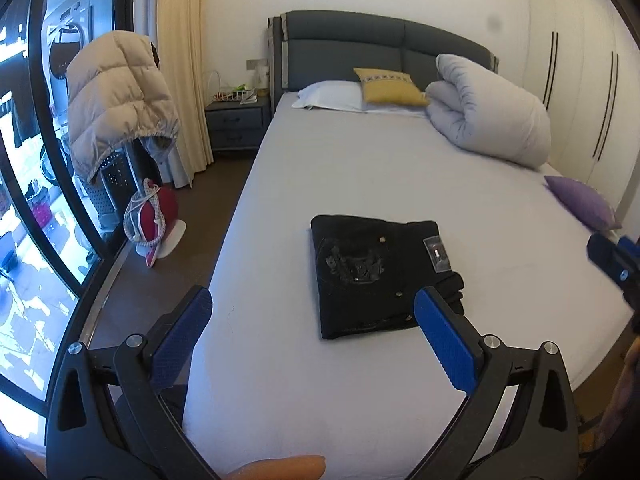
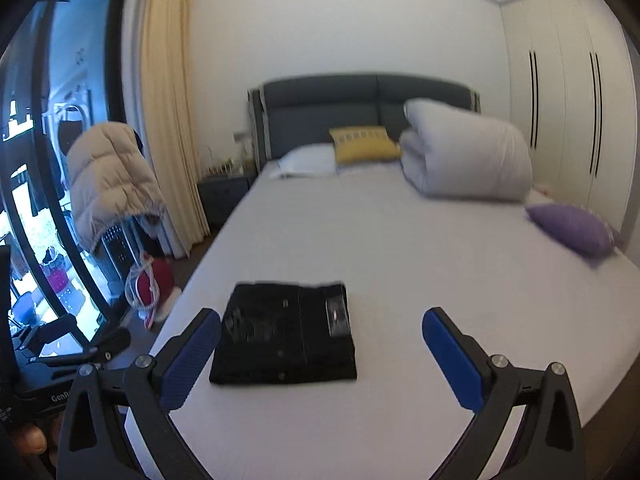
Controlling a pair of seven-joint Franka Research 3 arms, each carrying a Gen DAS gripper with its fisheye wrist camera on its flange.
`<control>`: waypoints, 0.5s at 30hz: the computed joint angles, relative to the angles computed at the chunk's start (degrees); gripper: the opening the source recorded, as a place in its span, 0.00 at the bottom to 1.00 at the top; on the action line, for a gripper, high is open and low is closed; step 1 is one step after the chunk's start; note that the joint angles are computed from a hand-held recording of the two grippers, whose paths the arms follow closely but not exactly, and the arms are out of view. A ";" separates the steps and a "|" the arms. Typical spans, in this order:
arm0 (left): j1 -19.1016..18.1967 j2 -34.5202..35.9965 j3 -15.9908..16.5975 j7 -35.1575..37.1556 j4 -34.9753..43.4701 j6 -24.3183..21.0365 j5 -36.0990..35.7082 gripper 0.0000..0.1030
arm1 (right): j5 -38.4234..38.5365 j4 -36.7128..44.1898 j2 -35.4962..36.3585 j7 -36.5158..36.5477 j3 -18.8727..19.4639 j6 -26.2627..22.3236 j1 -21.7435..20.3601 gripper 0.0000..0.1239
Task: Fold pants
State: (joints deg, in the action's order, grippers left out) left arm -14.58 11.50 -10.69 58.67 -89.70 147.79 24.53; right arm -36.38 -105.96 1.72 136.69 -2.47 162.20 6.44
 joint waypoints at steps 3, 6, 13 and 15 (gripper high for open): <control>-0.34 2.44 0.24 0.13 1.84 -0.15 0.64 1.00 | 1.78 0.11 0.68 -0.45 0.09 -2.14 0.20 0.83; -0.50 3.77 0.37 0.49 2.90 -0.35 0.31 1.00 | 1.19 -0.05 0.97 -0.18 -0.15 -2.88 0.54 0.83; -0.62 5.09 0.24 2.13 4.37 -1.29 -1.34 1.00 | 1.82 -0.38 0.95 -1.16 -0.30 -3.33 0.68 0.83; -0.61 5.52 0.12 2.77 4.80 -1.62 -1.96 1.00 | 2.98 -0.16 1.07 -2.33 -0.24 -3.78 0.65 0.83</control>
